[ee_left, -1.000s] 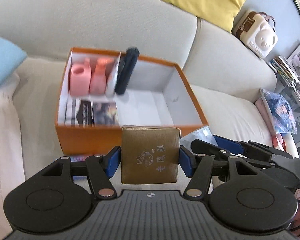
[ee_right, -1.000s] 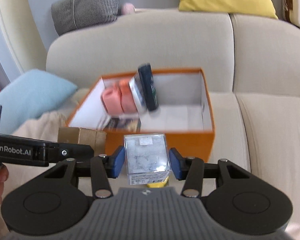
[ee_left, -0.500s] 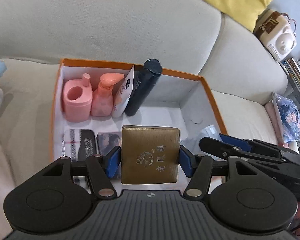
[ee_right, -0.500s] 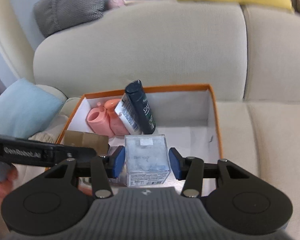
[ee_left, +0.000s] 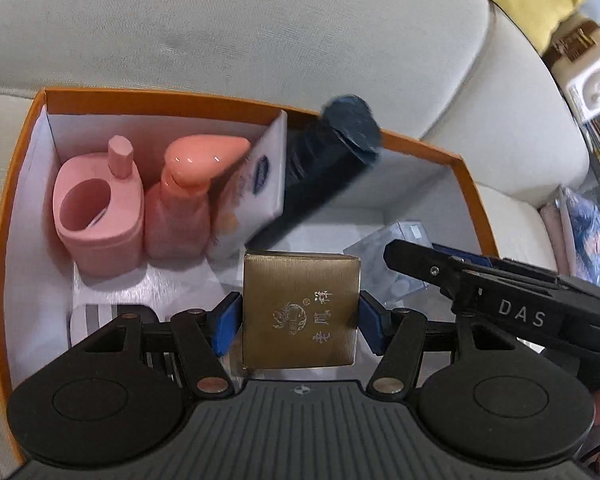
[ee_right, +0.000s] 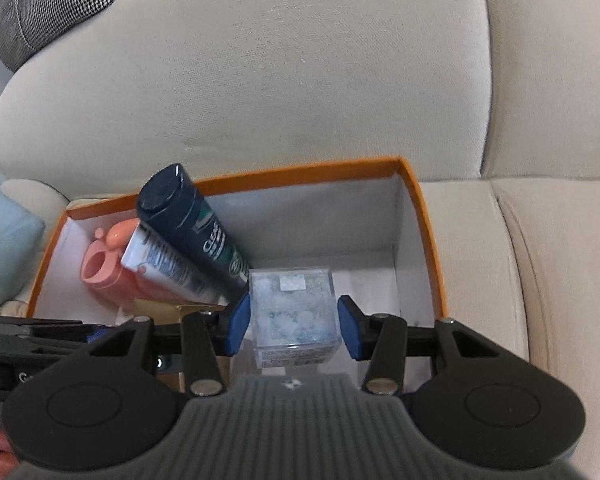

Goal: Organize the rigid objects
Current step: 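Lower the brown box into the orange box and open left tool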

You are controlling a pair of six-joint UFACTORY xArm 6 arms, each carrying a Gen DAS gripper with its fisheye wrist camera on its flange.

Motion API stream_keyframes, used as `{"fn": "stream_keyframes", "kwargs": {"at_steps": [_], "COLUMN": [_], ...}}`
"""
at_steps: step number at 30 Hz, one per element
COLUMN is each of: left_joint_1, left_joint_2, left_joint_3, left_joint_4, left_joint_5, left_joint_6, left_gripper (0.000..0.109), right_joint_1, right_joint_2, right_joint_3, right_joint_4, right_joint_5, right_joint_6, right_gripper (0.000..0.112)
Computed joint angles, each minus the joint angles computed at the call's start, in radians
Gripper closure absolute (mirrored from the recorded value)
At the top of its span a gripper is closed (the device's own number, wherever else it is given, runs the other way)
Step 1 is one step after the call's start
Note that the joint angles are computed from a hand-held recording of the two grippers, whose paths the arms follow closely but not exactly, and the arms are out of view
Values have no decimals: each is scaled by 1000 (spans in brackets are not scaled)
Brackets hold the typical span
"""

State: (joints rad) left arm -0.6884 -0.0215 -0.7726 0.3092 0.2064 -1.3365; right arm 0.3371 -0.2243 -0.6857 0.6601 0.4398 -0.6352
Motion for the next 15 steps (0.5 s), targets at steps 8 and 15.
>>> {"fn": "stream_keyframes", "kwargs": {"at_steps": [8, 15], "left_joint_1": [10, -10], "left_joint_2": [17, 35], "left_joint_3": [14, -26], "left_joint_4": [-153, -79], "left_joint_5": [-67, 7], "left_joint_6": [120, 35], "left_gripper": [39, 42], "right_joint_1": [-11, -31], "right_joint_2": [61, 35], "right_joint_3": [-79, -100], "right_joint_4": [-26, 3], "right_joint_5": [47, 54], "right_joint_6": [-8, -77], "right_gripper": [63, 63]}}
